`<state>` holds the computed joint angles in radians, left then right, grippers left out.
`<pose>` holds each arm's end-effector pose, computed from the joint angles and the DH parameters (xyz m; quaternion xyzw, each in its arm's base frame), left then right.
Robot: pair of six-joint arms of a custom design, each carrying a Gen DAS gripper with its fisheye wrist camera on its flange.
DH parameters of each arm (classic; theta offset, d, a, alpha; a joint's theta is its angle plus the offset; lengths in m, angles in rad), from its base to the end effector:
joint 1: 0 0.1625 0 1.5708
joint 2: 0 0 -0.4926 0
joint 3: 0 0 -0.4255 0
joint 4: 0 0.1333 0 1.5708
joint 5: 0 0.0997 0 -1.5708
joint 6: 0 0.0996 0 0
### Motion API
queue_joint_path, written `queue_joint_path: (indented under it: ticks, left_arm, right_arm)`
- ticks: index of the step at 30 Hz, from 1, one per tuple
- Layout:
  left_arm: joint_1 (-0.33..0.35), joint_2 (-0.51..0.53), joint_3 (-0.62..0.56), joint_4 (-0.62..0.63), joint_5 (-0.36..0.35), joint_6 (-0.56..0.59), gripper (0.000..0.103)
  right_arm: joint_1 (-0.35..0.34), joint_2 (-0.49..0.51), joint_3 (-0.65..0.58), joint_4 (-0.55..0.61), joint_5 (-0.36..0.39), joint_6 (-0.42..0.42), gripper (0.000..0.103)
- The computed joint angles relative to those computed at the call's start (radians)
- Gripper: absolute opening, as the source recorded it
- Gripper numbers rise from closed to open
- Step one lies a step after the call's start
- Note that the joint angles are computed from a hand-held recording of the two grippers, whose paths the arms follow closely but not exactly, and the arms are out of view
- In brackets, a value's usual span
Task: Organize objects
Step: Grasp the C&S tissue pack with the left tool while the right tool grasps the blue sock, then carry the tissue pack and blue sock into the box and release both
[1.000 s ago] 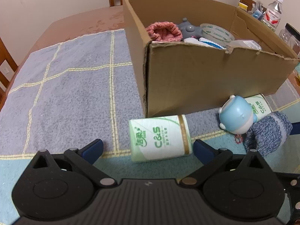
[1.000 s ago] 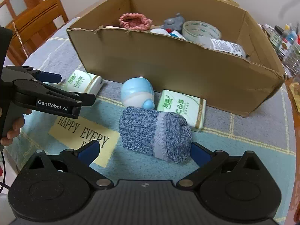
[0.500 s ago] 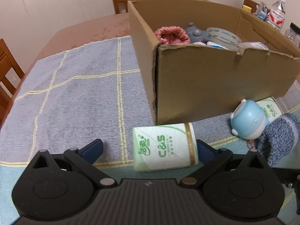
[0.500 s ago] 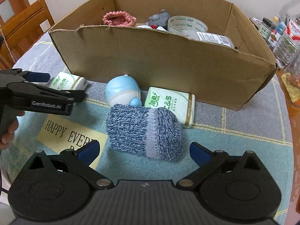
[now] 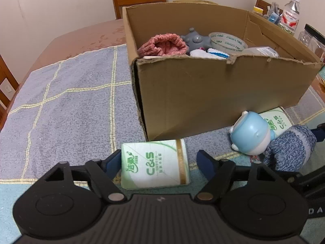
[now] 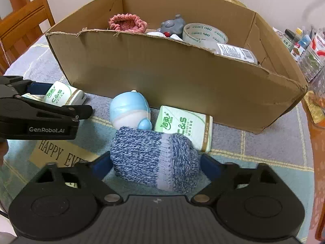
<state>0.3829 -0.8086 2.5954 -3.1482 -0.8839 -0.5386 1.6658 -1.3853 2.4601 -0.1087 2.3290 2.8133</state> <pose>-0.2331 -0.3057 0.0071 0.3321 0.8763 -0.1905 0.2925 0.0885 -0.2452 0.1563 0.0786 -0.8902 0.2336 0.3831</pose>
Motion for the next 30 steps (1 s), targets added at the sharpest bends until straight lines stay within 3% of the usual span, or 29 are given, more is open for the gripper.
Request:
queue_joint_path:
  ticks: [4,17,24,30]
  left_arm:
    - [0.006,-0.024,-0.003,0.036,-0.010,-0.014,0.064]
    - [0.009,-0.136,-0.023,0.168,-0.053,0.009,0.064]
    - [-0.029,-0.272,-0.058,0.292,-0.073,0.086,0.064]
    - [-0.042,-0.307,-0.125,0.291,-0.069,0.181,0.064]
  right_arm:
    - [-0.001,-0.002,-0.005,0.013,0.003,0.005,0.082]
    - [0.012,-0.083,-0.041,0.158,-0.042,-0.011,0.080]
    - [0.067,-0.162,-0.090,0.320,-0.076,0.023,0.080]
    - [0.114,-0.226,-0.144,0.409,-0.089,0.034,0.080]
